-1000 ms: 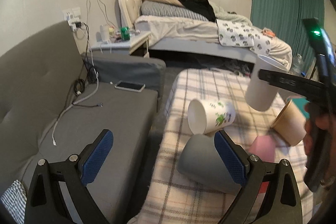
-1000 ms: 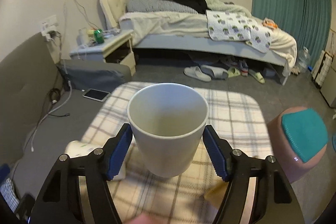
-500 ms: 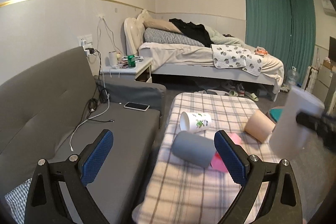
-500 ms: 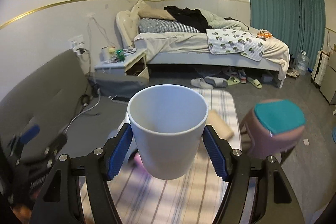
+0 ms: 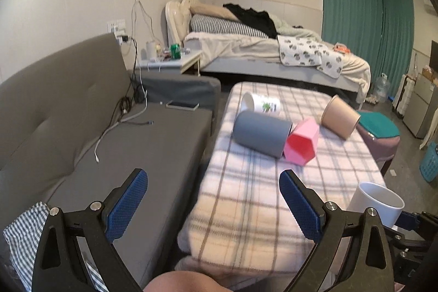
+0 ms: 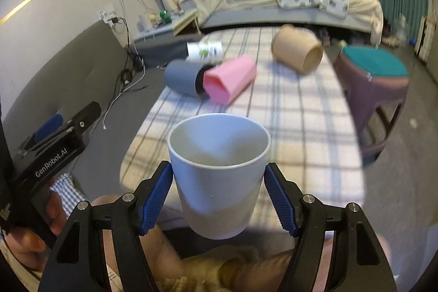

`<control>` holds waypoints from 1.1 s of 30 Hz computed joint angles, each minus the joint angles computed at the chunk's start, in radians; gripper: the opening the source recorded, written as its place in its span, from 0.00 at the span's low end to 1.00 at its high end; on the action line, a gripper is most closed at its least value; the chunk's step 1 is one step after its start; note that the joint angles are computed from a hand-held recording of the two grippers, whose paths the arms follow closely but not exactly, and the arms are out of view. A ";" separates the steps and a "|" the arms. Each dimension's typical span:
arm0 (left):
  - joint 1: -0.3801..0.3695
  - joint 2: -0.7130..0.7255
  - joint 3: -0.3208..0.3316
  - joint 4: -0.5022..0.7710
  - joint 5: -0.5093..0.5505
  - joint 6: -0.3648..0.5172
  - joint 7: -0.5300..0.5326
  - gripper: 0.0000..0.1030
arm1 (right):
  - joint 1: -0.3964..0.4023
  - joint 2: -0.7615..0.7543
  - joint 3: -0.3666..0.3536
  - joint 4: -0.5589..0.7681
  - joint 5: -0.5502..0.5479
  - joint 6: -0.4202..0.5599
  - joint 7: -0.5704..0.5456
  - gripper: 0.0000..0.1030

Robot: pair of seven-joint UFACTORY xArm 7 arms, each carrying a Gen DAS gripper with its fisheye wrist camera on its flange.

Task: Flip cup upside down
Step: 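Lift the white cup with the right tool and carry it toward the left tool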

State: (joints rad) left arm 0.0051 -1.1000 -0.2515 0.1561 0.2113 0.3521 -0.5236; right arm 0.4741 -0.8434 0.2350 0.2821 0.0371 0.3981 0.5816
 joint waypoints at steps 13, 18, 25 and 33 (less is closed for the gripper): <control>-0.009 0.139 0.019 -0.009 -0.008 -0.063 0.017 0.97 | -0.018 0.344 -0.130 0.119 0.099 -0.194 -0.104 0.67; -0.015 0.175 0.020 0.001 -0.014 -0.068 0.023 0.97 | -0.094 0.407 -0.076 0.138 0.063 -0.257 -0.083 0.67; -0.032 0.147 0.016 -0.005 -0.019 -0.057 0.025 0.97 | -0.105 0.450 -0.072 0.140 0.034 -0.319 -0.070 0.68; -0.047 0.077 -0.040 0.005 -0.010 -0.032 -0.020 0.97 | -0.164 0.230 -0.012 0.049 -0.018 -0.321 -0.065 0.89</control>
